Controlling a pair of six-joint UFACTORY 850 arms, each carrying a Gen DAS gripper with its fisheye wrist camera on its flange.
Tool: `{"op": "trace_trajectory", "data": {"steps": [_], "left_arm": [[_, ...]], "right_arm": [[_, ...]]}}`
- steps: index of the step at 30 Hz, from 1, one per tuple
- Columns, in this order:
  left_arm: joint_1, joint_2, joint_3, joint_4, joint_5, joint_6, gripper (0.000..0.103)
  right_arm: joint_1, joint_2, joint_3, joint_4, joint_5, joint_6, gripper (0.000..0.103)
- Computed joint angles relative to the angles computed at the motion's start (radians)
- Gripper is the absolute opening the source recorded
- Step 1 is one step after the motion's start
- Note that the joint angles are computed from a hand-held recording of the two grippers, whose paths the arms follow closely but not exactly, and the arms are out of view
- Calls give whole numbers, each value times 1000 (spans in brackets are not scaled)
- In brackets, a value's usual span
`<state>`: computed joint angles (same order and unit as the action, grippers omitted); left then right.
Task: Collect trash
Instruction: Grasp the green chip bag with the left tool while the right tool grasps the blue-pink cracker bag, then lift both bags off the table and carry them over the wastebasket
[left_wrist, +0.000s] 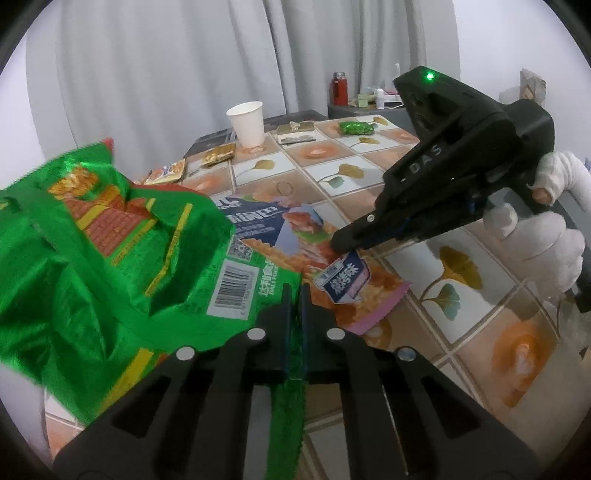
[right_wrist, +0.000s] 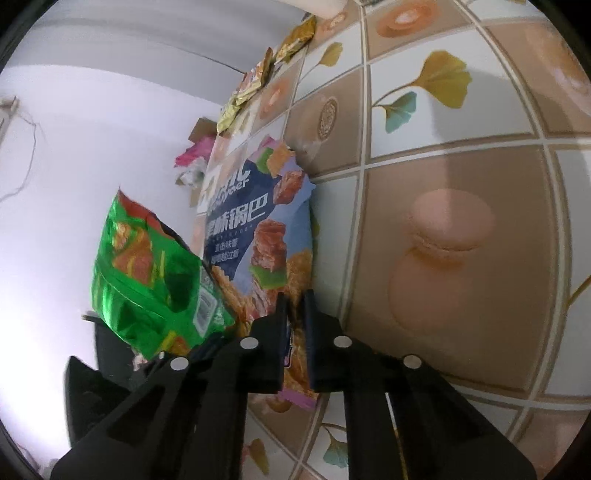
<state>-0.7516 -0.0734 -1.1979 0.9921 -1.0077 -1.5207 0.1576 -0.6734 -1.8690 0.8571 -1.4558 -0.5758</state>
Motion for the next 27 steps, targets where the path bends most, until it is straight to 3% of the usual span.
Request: {"op": "trace_trajectory", "data": {"steps": [6, 14, 27], "left_arm": [[-25, 1, -13, 41, -55, -17, 0], [-47, -8, -39, 85, -100, -24, 0], [-88, -62, -122, 134, -150, 10, 0]], "right_arm": [[-26, 58, 40, -3, 74, -20, 6], [-112, 130, 83, -2, 165, -38, 5], [-283, 261, 245, 89, 222, -72, 5]]}}
